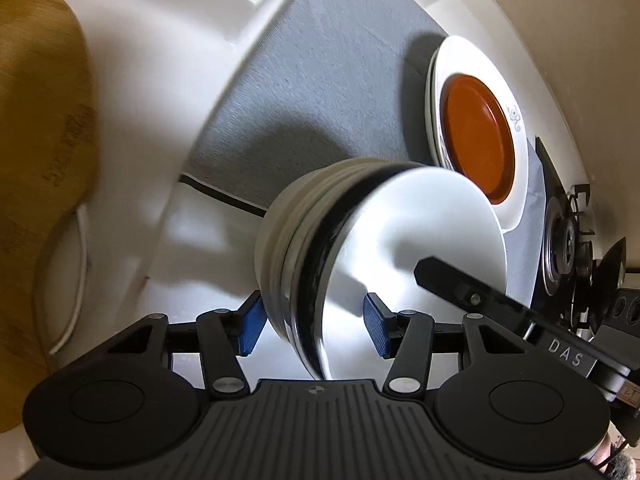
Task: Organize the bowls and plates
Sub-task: 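Carry the bowl stack with both grippers over the terracotta-topped plate stack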
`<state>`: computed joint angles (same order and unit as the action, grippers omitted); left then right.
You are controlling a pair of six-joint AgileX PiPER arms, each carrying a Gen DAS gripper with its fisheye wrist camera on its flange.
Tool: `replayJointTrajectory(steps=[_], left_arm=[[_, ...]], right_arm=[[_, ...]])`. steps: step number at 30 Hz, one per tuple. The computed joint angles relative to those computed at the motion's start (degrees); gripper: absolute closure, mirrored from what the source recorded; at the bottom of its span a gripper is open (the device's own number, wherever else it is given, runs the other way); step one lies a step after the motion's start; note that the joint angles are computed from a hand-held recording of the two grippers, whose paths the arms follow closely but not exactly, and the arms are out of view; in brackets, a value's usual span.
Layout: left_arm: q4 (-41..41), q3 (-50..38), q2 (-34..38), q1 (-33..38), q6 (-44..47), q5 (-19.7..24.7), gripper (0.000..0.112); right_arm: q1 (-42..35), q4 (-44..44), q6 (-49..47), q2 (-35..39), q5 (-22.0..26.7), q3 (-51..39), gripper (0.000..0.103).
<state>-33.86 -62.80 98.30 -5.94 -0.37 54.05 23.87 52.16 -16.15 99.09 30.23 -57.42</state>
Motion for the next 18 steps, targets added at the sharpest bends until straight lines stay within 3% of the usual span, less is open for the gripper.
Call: replayJointTrajectory(steps=[5,12,18], left_arm=[[-0.37,-1.99,2.27,-1.33,-1.66,1.17,0.058],[3.39,-6.03,2.25,-3.41,-5.87,2.27,0.058],[5.00,-10.67,2.52,-4.45,-7.60,4.92,0.058]], right_arm=[[-0.47,-4.95,6.51,0.80,1.02,-1.68,0.061],[-3.12,-2.87,6.08,0.33,2.47,-0.77,0.061],[-3.98,-7.67,11.03,-1.26,4.40,-3.62,0.061]])
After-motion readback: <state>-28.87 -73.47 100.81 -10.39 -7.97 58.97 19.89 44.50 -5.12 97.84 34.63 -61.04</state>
